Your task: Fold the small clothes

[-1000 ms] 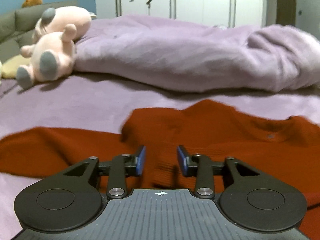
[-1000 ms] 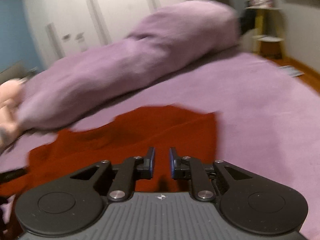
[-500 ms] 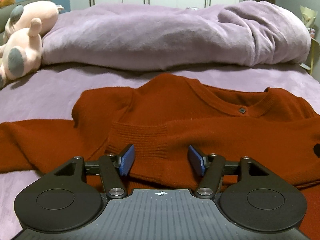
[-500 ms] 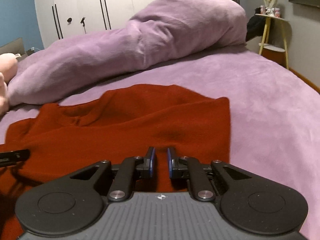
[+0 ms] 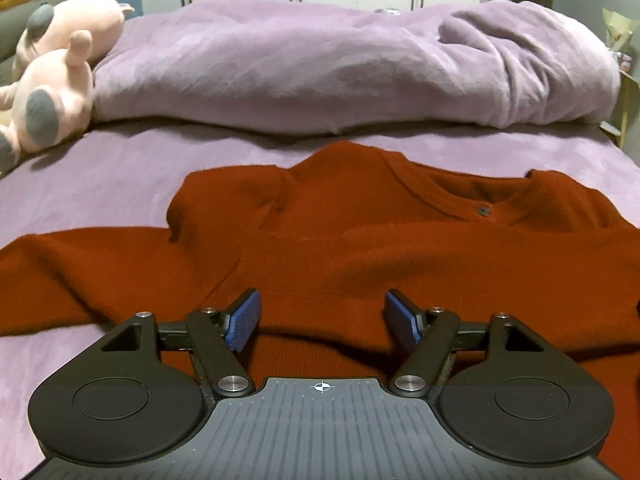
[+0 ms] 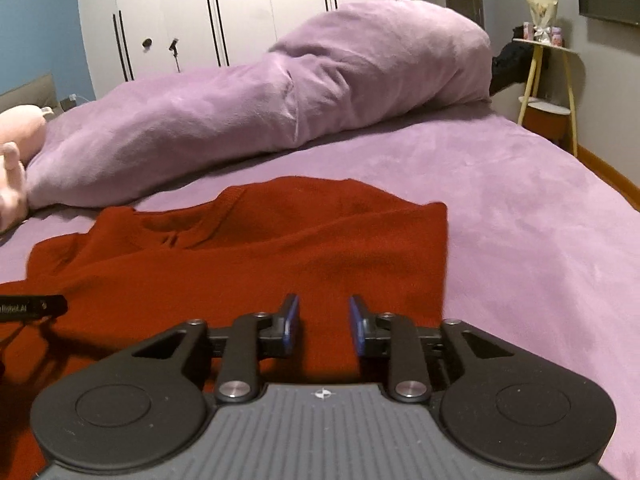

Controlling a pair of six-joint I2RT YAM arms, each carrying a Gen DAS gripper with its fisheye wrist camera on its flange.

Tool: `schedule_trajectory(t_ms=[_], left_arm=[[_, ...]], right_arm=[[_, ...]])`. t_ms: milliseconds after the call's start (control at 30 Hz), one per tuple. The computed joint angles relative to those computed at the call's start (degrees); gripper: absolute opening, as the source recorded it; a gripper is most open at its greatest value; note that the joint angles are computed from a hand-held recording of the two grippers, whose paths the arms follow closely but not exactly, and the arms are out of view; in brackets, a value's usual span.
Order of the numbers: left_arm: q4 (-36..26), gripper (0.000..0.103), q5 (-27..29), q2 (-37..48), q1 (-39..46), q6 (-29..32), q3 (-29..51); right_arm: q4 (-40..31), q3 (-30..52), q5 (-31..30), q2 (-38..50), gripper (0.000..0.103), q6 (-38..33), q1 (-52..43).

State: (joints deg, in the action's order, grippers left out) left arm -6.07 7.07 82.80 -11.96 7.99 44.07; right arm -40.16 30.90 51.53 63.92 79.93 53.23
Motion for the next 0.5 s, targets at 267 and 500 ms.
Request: schedule_trajectory(t_ms=[267,500], left_arm=[[-6.14,0.076,3.07,-3.46,2.77,2.01,-0.62],[-21.5,0.084,19.9,-2.61,23.48,5.71,5.7]], right_arm=[[-8.82,2.82,-2.07,3.07,0.027,4.56,3.97],[-19.95,11.31,-3.54,6.67,0.039,26.95,19.81]])
